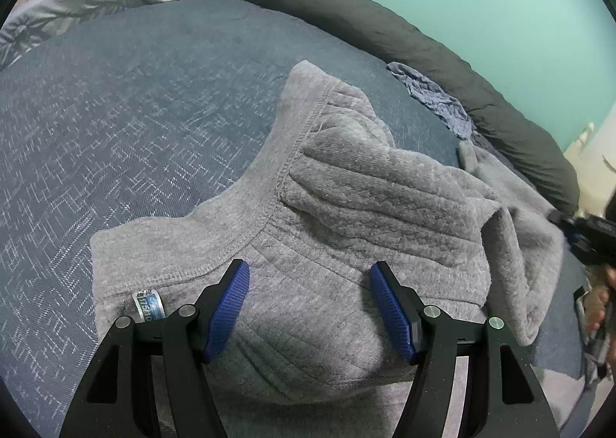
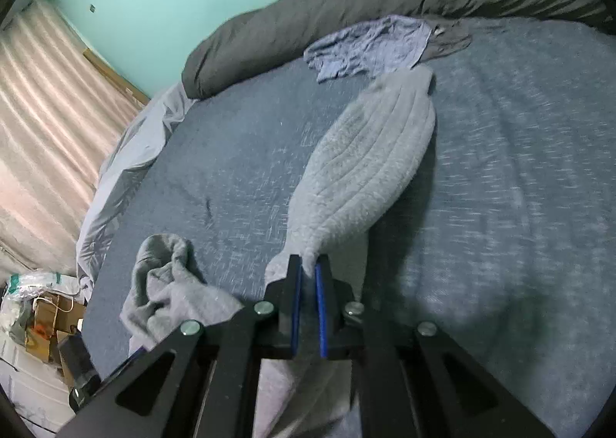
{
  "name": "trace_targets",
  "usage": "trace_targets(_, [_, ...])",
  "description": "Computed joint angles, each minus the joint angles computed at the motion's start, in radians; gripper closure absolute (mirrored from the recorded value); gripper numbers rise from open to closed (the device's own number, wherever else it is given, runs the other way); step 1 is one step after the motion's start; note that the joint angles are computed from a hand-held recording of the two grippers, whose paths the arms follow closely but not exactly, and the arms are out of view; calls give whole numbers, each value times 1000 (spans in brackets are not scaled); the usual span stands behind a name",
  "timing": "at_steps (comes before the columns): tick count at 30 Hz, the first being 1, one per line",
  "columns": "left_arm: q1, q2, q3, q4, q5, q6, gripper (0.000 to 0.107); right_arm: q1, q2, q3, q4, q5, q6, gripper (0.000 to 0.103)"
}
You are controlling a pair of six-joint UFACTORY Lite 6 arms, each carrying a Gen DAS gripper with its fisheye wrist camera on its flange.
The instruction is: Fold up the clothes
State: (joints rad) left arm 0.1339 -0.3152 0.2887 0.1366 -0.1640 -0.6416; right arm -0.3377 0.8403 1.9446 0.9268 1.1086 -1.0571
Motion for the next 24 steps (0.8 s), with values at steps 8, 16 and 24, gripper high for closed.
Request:
trace_targets(8, [12,32,14,82,-31,-84,39,-138,-150,-225,-79,35,-118,97])
trace_targets(16, [12,75,43,130,-45,-133,39,-206,-201,-398,-219,21,-177,95])
trace_targets(24, [40,97,53,346,-61,-343,39,-234,-176,-298,-187,42,-156,92])
